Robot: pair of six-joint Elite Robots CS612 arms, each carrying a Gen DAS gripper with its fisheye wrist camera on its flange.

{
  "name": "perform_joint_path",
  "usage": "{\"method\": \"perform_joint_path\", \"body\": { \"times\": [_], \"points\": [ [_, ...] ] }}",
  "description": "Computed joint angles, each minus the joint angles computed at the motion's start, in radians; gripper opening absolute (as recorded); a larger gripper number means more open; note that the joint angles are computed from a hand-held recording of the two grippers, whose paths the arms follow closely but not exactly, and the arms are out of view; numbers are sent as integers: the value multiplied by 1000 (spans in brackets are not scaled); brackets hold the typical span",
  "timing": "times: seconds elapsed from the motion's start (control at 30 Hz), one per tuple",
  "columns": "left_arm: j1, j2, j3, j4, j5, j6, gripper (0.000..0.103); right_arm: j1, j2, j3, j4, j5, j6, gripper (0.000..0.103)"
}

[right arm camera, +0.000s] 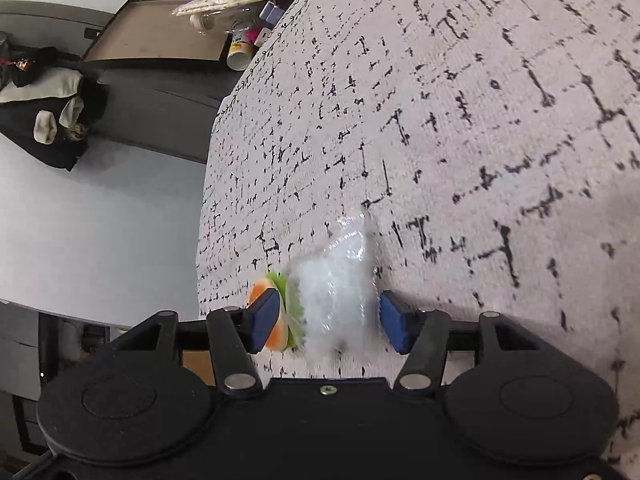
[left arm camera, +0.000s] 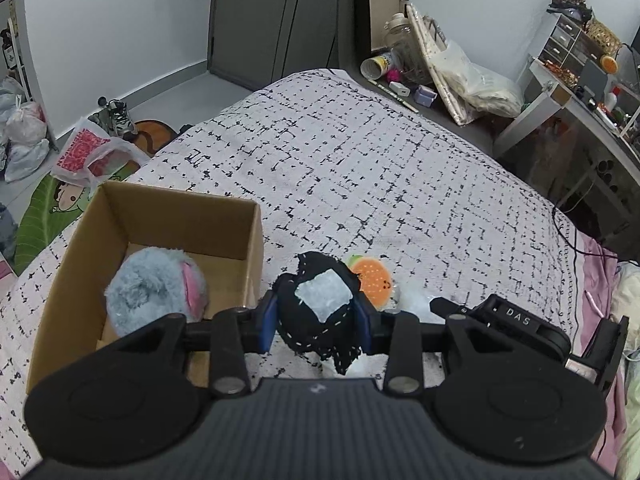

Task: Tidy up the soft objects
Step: 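Close the right tool on the clear plastic bag of stuffing, then carry the black item and plastic bag over the box with both tools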

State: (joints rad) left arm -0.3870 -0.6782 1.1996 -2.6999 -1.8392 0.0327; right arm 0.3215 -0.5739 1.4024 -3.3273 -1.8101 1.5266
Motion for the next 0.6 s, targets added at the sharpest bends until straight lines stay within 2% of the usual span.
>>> {"method": "perform_joint_path", "body": {
  "times": [0.07, 0.1, 0.2, 0.37, 0.6],
  "points": [
    [-1, 8, -12, 11, 4, -2, 38, -2, -3, -9, 49, 7, -19, 42],
    [-1, 13, -19, 20, 7, -4, 38, -2, -7, -13, 75, 11, -28, 31],
    [-3, 20, -30, 35, 8, -5, 38, -2, -16, -8, 99, 18, -57, 26],
    [-3, 17, -24, 25, -5, -1, 38, 7, -39, -13, 165, 4, -76, 25],
    [4, -10, 15, -3, -21, 2, 38, 26, -75, 4, 188, -37, -93, 25]
  ]
}}
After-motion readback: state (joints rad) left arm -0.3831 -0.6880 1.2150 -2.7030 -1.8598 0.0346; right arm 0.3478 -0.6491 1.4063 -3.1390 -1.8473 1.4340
